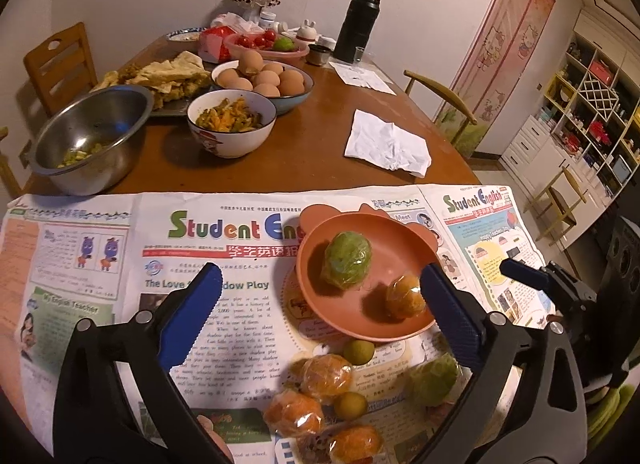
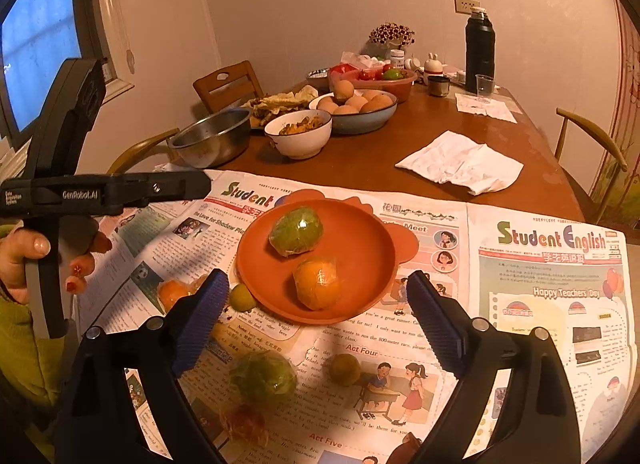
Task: Organize fruits
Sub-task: 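Withdraw both tools from the plate toward the remaining wrapped fruits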
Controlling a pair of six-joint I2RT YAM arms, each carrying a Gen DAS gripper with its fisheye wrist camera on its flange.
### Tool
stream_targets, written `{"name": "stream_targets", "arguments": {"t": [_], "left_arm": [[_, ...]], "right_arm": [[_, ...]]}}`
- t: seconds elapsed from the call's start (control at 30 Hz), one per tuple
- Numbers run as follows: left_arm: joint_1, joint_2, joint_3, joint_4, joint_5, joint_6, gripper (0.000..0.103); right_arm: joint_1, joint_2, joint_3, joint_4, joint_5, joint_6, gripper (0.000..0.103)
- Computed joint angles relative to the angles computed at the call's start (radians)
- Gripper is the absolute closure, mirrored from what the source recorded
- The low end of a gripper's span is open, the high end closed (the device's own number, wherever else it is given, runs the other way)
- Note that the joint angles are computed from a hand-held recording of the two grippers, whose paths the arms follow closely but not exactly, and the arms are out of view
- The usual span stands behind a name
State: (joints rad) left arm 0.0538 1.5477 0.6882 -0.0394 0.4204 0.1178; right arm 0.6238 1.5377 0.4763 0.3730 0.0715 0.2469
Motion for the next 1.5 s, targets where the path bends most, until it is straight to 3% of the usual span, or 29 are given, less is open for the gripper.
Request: {"name": "stream_targets", "arguments": {"t": [0.53, 1.5], "left_arm": [[0.037, -0.208, -0.17, 0.023, -0.029, 0.011, 0.01], [0.089, -0.376, -0.458, 0.004, -0.028, 0.141, 0.01]], "right_arm": [[0.053, -0.091, -0.049, -0.023, 0.043, 0.002, 0.009], [0.142, -0.06, -0.122, -0.014, 0.045, 0.026, 0.009]]}}
